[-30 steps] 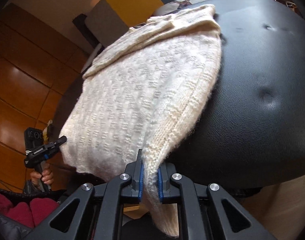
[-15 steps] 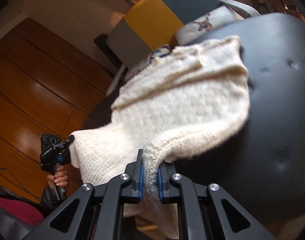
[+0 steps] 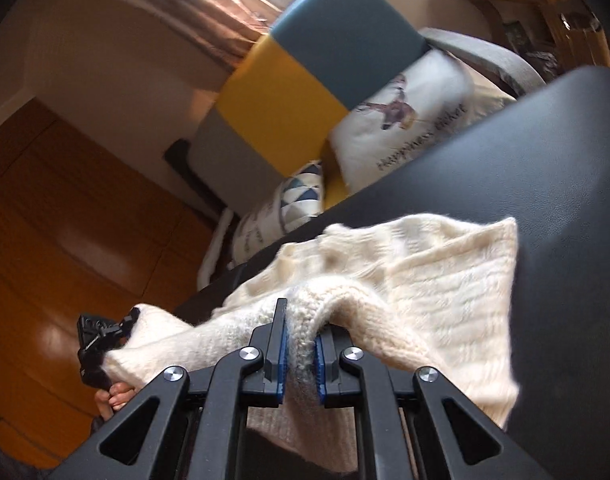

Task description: Fold clothes

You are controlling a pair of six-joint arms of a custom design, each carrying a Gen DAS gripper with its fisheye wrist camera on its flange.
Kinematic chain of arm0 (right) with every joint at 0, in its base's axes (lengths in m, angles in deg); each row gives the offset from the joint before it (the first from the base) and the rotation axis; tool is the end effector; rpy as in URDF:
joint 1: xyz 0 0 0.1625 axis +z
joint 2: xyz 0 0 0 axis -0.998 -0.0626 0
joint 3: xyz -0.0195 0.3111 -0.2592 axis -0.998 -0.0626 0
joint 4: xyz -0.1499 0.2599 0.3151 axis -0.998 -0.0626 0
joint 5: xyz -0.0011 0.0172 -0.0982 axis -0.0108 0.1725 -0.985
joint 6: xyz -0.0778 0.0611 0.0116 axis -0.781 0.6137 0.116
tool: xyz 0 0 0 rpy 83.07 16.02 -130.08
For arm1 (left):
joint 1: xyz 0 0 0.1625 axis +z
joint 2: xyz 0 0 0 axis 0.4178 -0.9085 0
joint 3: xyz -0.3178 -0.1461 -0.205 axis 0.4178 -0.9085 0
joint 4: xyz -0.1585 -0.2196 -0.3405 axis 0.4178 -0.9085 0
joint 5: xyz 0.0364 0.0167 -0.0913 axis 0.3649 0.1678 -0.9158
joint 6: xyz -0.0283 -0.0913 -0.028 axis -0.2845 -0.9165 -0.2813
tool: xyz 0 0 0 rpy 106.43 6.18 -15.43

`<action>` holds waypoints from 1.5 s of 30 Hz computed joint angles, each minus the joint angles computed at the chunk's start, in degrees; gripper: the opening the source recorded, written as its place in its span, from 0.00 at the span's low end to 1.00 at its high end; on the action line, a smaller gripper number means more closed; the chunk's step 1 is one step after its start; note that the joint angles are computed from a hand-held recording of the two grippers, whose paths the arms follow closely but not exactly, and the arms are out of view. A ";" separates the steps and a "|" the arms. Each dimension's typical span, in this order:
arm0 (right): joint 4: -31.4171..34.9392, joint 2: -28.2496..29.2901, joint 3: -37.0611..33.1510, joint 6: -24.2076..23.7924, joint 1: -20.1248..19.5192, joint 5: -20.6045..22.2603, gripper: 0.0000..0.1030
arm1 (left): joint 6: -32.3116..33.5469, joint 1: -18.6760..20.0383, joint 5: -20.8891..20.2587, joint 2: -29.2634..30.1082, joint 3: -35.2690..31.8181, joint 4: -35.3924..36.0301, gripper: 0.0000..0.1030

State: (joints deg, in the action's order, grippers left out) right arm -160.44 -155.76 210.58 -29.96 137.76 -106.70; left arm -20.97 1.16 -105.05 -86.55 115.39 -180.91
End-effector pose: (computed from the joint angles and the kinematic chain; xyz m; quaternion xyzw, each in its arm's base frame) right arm -0.0893 -0.3938 0.4506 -0.0491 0.9512 -0.3029 0.0330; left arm -0.2805 -0.3384 0.0812 -0.0713 -0.9145 0.3798 0.1195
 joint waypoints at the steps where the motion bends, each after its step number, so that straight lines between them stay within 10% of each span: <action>1: -1.87 2.09 -0.63 1.79 0.68 -1.66 0.09 | 0.83 2.22 -1.27 0.72 -1.33 0.24 0.08; 12: -0.47 11.99 -7.44 12.86 0.10 -3.27 0.27 | -6.20 19.90 -9.32 7.33 -8.93 5.98 0.11; 17: 9.58 15.09 -13.42 22.45 -0.33 0.94 0.46 | -11.45 22.26 -12.49 8.13 -6.68 -3.35 0.25; 23: 9.99 16.56 -14.54 27.94 0.11 1.62 0.67 | -12.58 20.84 -6.48 4.71 -3.95 -1.34 0.37; 28: 13.51 11.35 -12.44 19.25 -1.64 6.60 0.73 | -13.29 17.71 -3.34 2.17 -2.04 6.24 0.37; 33: 14.09 -0.27 -6.46 0.93 -3.87 3.05 0.73 | -16.29 14.74 -1.77 0.60 1.61 9.41 0.37; 40: -1.61 -11.54 9.42 -19.29 7.99 -27.18 0.73 | -17.99 12.60 -1.28 0.85 4.44 9.95 0.38; 45: -16.64 -5.62 14.11 -18.41 12.75 -33.69 0.70 | -16.30 10.57 1.45 -0.98 1.98 21.94 0.39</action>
